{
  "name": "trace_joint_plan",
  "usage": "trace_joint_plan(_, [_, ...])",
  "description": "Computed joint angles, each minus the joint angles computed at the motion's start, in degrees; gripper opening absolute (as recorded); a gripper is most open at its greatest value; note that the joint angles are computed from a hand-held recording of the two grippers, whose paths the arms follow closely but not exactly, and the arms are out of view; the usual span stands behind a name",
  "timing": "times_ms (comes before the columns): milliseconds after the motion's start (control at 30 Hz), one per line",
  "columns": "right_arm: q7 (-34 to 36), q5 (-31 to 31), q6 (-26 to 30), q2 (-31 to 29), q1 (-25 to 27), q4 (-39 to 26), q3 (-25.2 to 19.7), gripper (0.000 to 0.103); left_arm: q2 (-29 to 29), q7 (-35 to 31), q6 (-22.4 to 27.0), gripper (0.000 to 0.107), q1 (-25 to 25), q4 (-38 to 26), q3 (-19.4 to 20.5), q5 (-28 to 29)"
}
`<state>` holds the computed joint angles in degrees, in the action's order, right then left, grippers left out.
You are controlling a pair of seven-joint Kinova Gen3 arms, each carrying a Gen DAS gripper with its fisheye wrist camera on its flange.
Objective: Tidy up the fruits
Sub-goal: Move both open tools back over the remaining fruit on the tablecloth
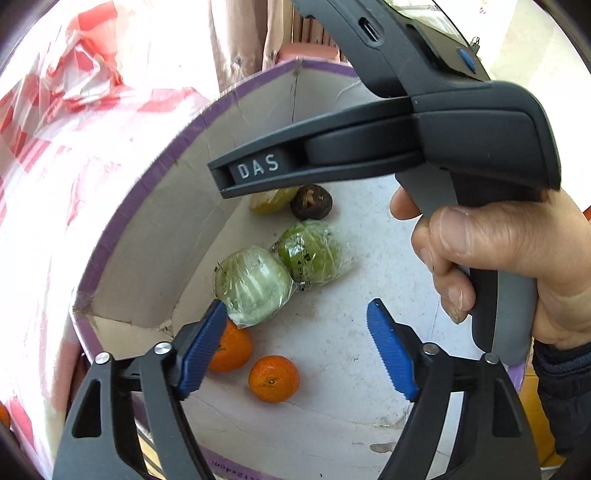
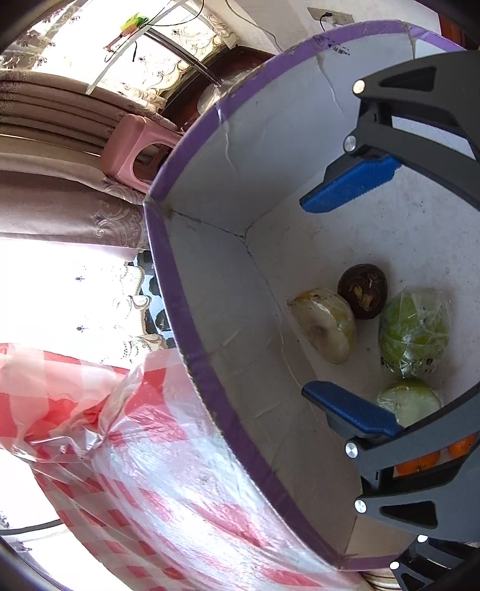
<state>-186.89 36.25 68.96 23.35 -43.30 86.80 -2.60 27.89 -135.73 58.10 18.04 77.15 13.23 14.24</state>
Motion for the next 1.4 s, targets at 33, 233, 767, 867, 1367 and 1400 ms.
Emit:
trace_joint_plan(33, [-1.1,0.6,0.7,-0.4,-0.6,0.1,0.3,0.093,-0.8,-0.8,-1.2,0.083,-0.8,1.0,0.2,0.8])
trace_joint_plan(233, [-6.3,4.3,5.0,-3.6,-2.8,0.9,-0.5,0.093,-4.8,-3.6,-3.7,0.087,-4.5,4.9,0.9,6.0])
trace_joint_plan(767, [-11.7,12.3,14.6,-2.7,-10.1,-7.0,-4.3,0.095,-12.5,-7.4,-9.3,0.087,-11.8,12.8,-1.2,17.7])
trace_joint_plan(867, [-8.9,12.2,13.6,-1.1,-10.8,-9.6,-4.1,0.095,-13.7,-8.5,-9.2,0.087,-14.4,13.9,-2.2,20.4])
trace_joint_plan(1367, [9.2,8.9,5.8,10.1,-15.9,-26.8,0.9,0.095,-19.0,-12.8,-9.9,0.087,-23.2,19.0,-8.5,25.1])
trace_joint_plan(1400, [10.4,8.6,5.5,10.8,-16.3,-28.0,1.4,0.095,-19.2,-13.0,-9.7,0.087,-23.7,19.1,-8.9,25.3])
